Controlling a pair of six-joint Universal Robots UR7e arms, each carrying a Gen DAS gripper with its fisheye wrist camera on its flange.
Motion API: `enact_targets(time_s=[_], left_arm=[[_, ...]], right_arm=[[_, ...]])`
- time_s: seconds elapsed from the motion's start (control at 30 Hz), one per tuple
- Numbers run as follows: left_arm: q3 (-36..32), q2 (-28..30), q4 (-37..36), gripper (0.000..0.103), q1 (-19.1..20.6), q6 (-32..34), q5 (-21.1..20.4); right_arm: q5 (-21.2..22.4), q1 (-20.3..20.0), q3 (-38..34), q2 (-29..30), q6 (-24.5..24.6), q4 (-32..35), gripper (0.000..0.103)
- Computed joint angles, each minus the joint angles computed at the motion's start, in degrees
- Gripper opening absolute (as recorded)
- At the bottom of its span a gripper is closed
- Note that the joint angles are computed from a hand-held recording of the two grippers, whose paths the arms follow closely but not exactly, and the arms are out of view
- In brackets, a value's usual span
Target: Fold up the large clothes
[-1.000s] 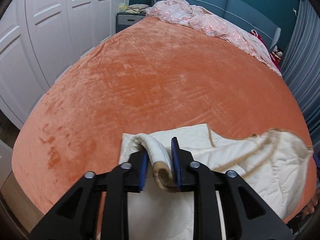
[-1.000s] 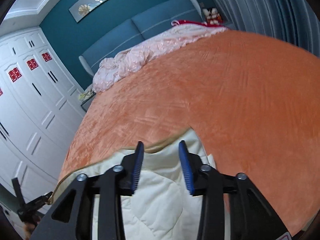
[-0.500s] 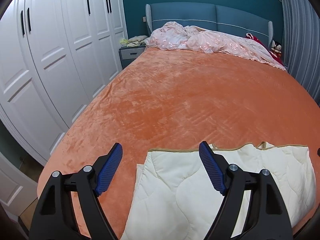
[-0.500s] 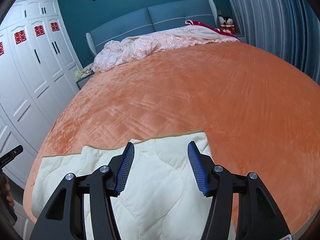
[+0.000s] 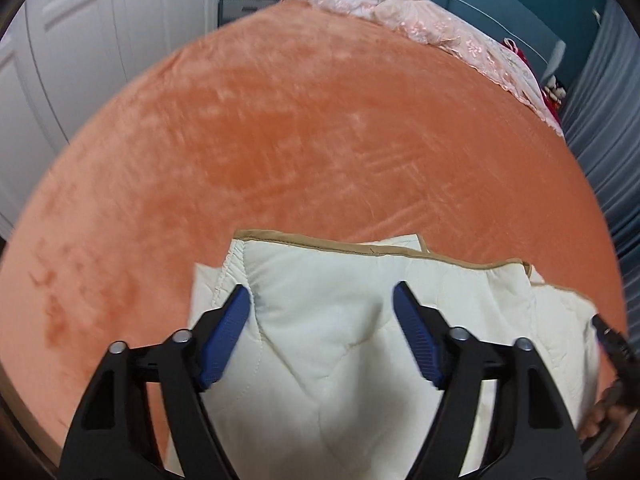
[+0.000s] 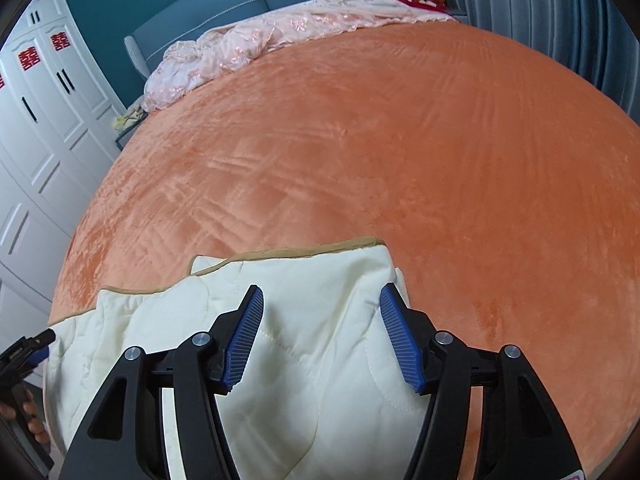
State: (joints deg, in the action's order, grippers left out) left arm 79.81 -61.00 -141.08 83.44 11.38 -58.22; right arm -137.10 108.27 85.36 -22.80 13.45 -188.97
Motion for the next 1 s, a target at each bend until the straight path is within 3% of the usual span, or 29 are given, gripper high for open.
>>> enact_targets(time_s=[0.03,0.1,0.13,0.17,0.27,0.33,0.43,0.57,0.6,0.67,0.73,0.83,1.0], left_arm=[[-0.4,0.5,0.0,0.049,0.2,-0.4,-0.2],[-1.2,1.3,0.3,0.022,0.5,-0.3,-0.6],[-1.6,1.6,0.7,0.002,0.7,-0.6,-1.0],[-2.0,1.8,0.9,0.000,0.7,-0.7,-1.4],[-1.4,2.3,-4.8,0.000,-0.1,2.2,0.1],[-1.1,2.3,-8.6,0.000,-0.6,4.1,1.1],[-3.5,3.1,-7.1,0.000,-0.5,3.3,0.8],[-2.9,2.5,-5.1,0.000,-1.3,3.5,0.4],[-3.0,2.4,-3.5,0.001,-1.3,2.6,0.5],[-3.1,1.6,0.6,0.025,-0.6,-0.8,-0.4],[-2.4,0.8,0.3,0.043,0.5,-2.2,-1.9],[-3.1,1.1,0.7,0.050,1.9,-3.7,-2.6],[-6.1,2.0,4.4,0.066,4.0,-6.1,-7.7]], right_arm=[[0.5,-0.3,-0.5,0.0,-0.1,1.1,0.059],[1.0,-0.7,-1.4,0.3,-0.7,3.1,0.048],[1.1,-0.8,-1.9,0.4,-1.3,3.9,0.031],[1.9,-1.0,-2.2,0.3,-1.4,5.2,0.017],[2.4,-0.8,-2.8,0.4,-3.2,5.1,0.005],[1.5,-0.2,-3.7,1.0,-5.2,3.2,0.005],[1.5,0.2,-4.5,1.5,-6.7,0.0,0.004],[-0.3,-0.3,-7.4,3.1,-7.2,3.1,0.004],[-0.5,-0.6,-7.6,3.3,-6.7,4.0,0.004],[-0.2,-1.0,-7.3,3.3,-5.7,4.5,0.004],[0.6,-1.4,-6.6,3.2,-5.9,3.4,0.004],[1.8,-1.8,-5.5,2.9,-6.0,1.9,0.004],[2.3,-1.6,-4.7,2.6,-6.0,0.2,0.004]])
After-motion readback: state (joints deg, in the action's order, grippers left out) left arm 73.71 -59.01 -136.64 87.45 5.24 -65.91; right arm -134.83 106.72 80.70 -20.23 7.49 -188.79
